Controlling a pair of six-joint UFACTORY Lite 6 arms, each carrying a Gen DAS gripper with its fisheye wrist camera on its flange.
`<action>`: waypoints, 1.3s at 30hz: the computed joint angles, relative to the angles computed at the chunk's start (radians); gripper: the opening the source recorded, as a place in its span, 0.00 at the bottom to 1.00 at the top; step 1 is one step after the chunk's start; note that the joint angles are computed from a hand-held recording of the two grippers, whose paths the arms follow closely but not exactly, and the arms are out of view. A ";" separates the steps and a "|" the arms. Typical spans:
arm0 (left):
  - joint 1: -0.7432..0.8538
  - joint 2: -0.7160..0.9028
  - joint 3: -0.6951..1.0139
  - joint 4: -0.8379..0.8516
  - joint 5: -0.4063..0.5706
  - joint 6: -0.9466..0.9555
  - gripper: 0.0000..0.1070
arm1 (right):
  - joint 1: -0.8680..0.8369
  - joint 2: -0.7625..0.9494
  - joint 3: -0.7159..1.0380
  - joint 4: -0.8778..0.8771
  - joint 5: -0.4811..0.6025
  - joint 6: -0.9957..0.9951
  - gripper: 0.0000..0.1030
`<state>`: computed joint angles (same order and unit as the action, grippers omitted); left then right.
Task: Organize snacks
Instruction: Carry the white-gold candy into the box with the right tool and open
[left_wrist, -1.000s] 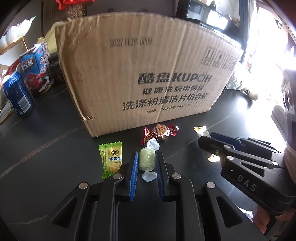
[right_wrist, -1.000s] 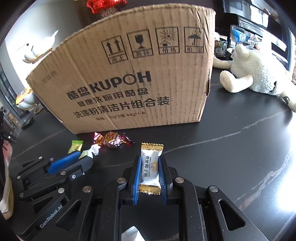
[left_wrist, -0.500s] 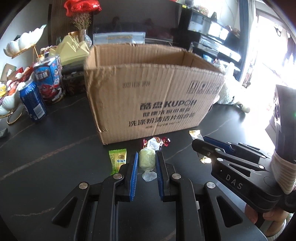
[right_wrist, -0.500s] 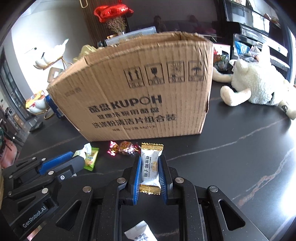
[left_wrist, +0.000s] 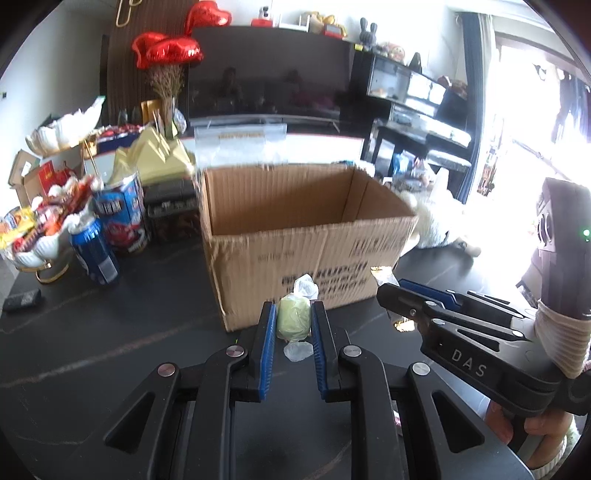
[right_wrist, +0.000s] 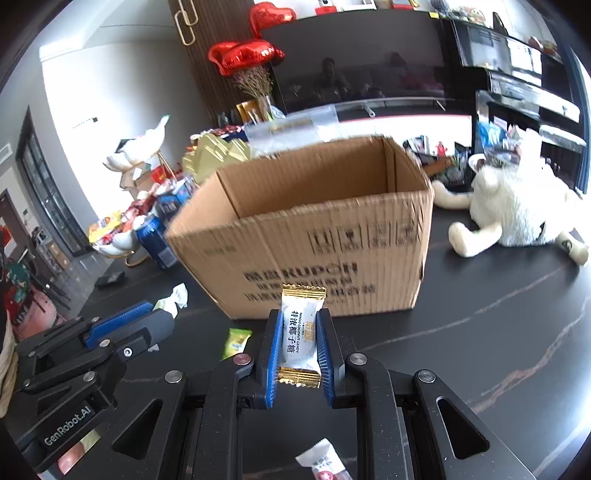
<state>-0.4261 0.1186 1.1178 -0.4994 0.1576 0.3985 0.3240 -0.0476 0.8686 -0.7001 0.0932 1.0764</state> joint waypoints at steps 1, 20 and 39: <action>0.004 -0.006 0.015 0.002 0.011 0.001 0.18 | 0.006 -0.008 0.010 -0.003 0.010 0.001 0.19; 0.058 0.090 0.384 0.208 0.190 -0.160 0.18 | 0.023 0.066 0.388 0.241 0.218 -0.348 0.19; 0.104 0.693 1.249 0.277 0.535 -0.306 0.26 | -0.081 0.482 0.901 0.563 0.372 -0.765 0.21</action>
